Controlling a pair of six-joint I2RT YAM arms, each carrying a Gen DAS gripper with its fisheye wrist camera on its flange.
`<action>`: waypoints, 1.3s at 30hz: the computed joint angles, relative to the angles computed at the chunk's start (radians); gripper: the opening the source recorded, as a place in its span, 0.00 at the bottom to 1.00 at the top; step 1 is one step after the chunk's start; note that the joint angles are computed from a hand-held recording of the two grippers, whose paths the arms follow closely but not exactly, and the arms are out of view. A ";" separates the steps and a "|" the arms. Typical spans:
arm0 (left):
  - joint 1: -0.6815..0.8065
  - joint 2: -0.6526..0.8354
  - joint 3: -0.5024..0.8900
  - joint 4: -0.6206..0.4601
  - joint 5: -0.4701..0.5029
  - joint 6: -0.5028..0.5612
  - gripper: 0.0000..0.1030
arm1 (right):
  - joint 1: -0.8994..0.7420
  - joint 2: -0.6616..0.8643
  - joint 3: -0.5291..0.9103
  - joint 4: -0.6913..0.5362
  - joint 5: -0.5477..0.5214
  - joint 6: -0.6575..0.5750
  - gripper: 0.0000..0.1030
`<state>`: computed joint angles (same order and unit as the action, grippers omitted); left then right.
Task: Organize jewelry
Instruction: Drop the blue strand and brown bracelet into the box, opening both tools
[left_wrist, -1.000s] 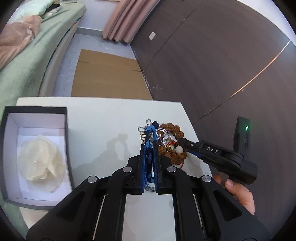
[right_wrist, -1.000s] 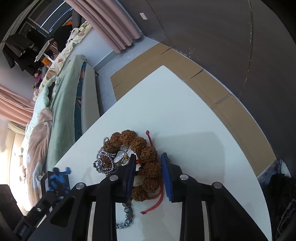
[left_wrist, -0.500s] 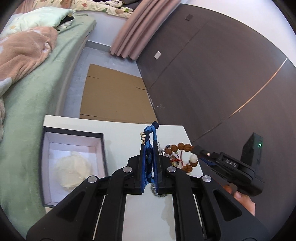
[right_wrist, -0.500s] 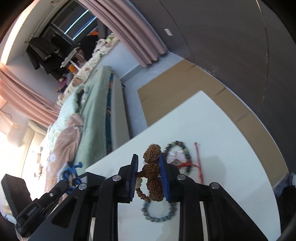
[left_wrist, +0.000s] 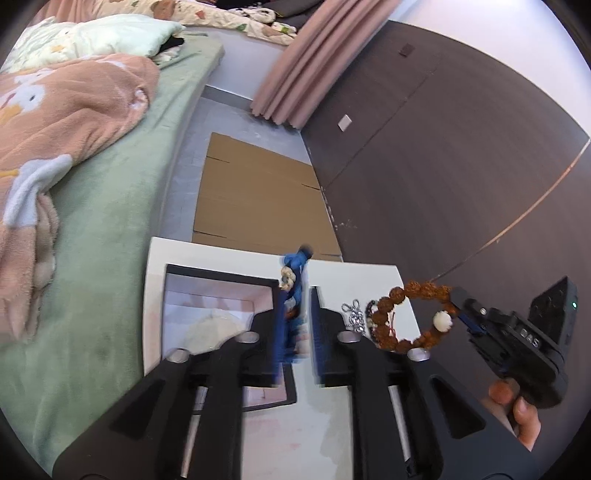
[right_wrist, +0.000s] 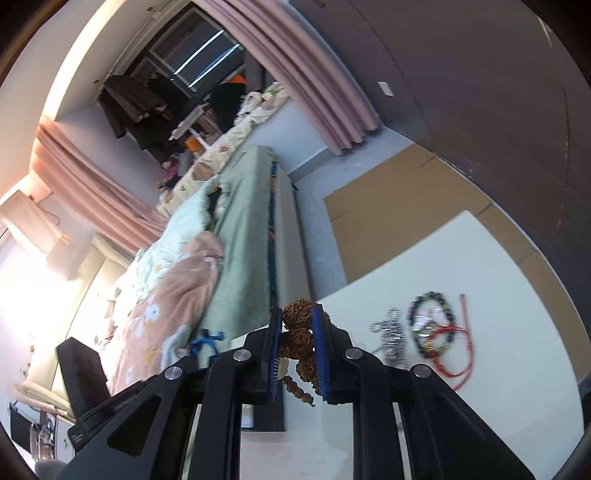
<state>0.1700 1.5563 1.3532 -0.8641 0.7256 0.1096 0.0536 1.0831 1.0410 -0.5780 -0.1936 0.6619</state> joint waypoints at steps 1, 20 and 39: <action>0.015 -0.004 0.002 0.007 0.004 -0.009 0.61 | 0.020 0.000 0.005 0.007 0.007 0.008 0.16; 0.259 0.116 0.190 -0.101 0.019 0.100 0.79 | 0.372 0.195 0.115 0.158 0.150 0.112 0.16; 0.219 0.083 0.163 -0.097 -0.041 0.154 0.93 | 0.314 0.144 0.067 0.049 0.179 0.101 0.80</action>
